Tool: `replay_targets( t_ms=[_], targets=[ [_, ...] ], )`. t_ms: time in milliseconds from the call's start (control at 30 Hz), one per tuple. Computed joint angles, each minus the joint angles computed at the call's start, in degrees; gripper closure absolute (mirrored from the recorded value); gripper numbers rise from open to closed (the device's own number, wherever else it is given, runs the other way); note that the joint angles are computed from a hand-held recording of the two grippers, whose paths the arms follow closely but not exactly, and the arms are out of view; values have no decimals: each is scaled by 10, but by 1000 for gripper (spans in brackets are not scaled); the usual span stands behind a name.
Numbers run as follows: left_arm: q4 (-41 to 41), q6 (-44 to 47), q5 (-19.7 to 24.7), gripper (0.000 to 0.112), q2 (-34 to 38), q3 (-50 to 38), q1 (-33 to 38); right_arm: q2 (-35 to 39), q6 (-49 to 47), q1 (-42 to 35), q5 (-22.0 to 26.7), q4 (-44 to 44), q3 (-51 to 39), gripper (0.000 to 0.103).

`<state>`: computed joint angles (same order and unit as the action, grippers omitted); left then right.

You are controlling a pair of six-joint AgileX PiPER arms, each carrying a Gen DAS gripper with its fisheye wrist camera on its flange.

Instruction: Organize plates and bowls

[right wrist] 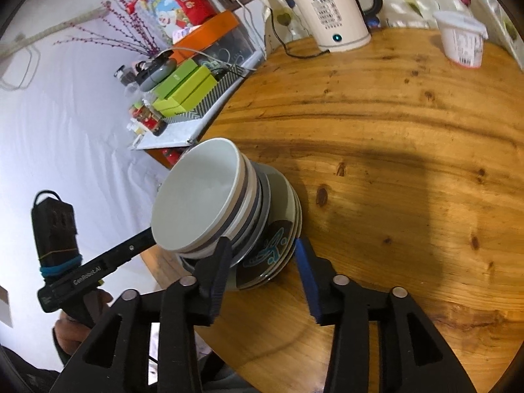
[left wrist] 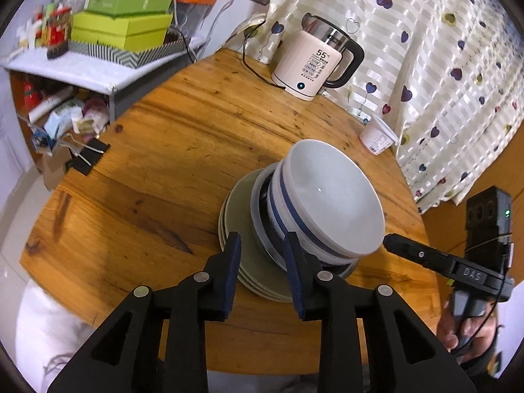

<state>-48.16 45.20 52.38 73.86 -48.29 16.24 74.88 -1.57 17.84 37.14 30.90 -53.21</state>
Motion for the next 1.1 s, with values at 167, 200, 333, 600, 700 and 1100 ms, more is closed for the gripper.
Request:
replay_targets(
  t_ms=[167, 200, 333, 600, 700, 1100],
  targets=[
    [36, -27, -38, 79, -47, 25, -38, -26, 83, 47, -10, -98, 3, 53],
    [44, -32, -45, 77, -58, 32, -46, -28, 100, 56, -10, -118, 1, 51],
    [71, -59, -68, 75, -83, 48, -75, -42, 168, 92, -13, -190, 8, 47],
    [140, -133, -110, 75, -117, 77, -138, -64, 302, 165, -8, -329, 24, 39],
    [164, -156, -122, 75, -127, 86, -158, -62, 328, 185, -4, -358, 26, 39],
    [233, -235, -159, 75, -152, 113, -201, -47, 420, 260, 18, -467, 18, 35]
  ],
)
